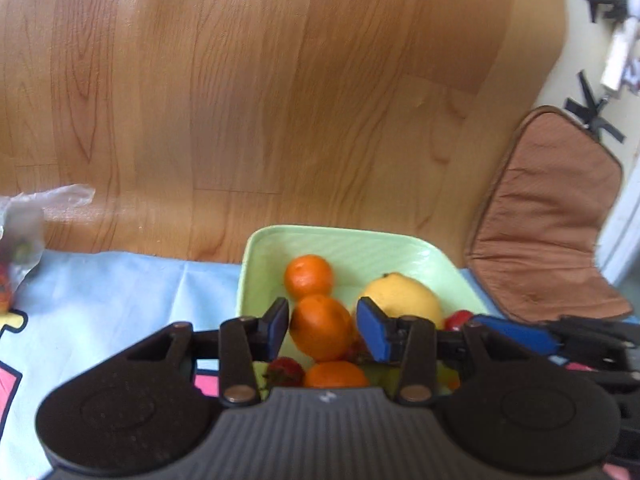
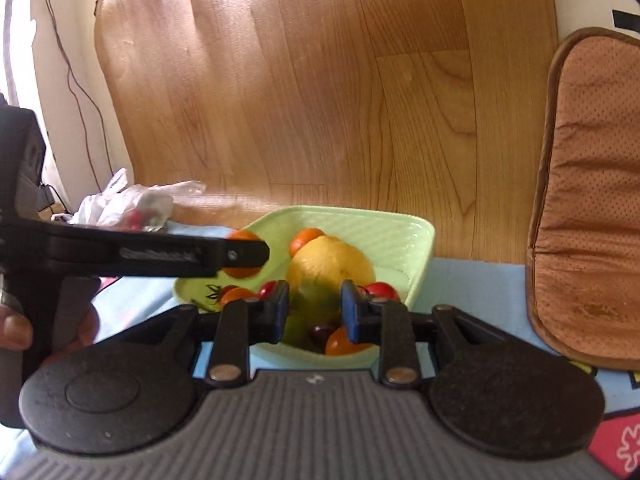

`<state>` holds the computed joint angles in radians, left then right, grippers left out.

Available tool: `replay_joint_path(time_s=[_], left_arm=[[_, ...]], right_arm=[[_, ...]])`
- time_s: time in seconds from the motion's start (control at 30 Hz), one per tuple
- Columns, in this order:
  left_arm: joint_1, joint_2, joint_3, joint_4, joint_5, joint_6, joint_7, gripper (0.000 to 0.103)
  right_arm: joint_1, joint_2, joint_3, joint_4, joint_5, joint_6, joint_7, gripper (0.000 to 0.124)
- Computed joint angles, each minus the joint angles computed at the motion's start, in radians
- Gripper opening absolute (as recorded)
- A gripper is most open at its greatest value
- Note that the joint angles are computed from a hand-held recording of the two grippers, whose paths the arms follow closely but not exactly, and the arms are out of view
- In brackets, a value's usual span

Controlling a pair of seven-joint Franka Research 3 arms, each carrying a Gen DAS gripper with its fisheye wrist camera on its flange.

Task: Organize fruits
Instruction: 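Carry both fruits over the basket and open both grippers, then grasp a dark red cherry tomato with the left gripper while the right gripper grasps an orange cherry tomato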

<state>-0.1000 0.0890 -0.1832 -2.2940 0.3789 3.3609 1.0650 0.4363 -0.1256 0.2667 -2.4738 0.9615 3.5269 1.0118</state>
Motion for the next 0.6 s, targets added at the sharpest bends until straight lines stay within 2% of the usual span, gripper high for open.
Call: replay_joint_path(time_s=[0.03,0.07,0.13,0.2,0.3,0.37,0.43,0.5,0.53,0.6], left_arm=[[-0.033,-0.006,0.040,-0.007,0.007,0.017,-0.015,0.041],[-0.032,-0.018,0.056,-0.016,0.069,0.041,-0.077,0.044],[0.033,-0.056,0.002,-0.057,0.052,0.083,-0.070,0.046],[0.046,-0.104,0.016,-0.100,0.130,0.124,-0.148,0.046],[0.029,-0.181,0.078,-0.176,0.301,0.182,-0.295,0.046],[0.018,-0.233,0.104,-0.242,0.361,0.208,-0.331,0.046],[0.017,-0.284,0.105,-0.315,0.365,0.228,-0.311,0.046],[0.030,-0.322,0.076,-0.381,0.309,0.232,-0.243,0.046],[0.032,-0.332,0.065,-0.404,0.283,0.233,-0.208,0.046],[0.007,-0.337,0.088,-0.422,0.297,0.214,-0.197,0.053]], right_arm=[[0.013,-0.009,-0.018,-0.017,-0.043,0.014,0.047,0.036],[0.025,-0.022,-0.036,-0.038,-0.090,0.031,0.095,0.037],[0.022,-0.052,-0.029,-0.067,-0.102,0.045,0.118,0.037],[0.027,-0.104,-0.031,-0.112,-0.123,0.031,0.156,0.037],[-0.002,-0.203,0.020,-0.189,-0.113,-0.022,0.170,0.037],[-0.015,-0.281,0.060,-0.248,-0.101,-0.070,0.190,0.037],[0.009,-0.352,0.068,-0.308,-0.107,-0.113,0.226,0.037],[0.022,-0.420,0.098,-0.365,-0.106,-0.151,0.260,0.037],[0.018,-0.451,0.124,-0.388,-0.106,-0.175,0.276,0.038],[-0.001,-0.498,0.188,-0.419,-0.112,-0.220,0.312,0.039]])
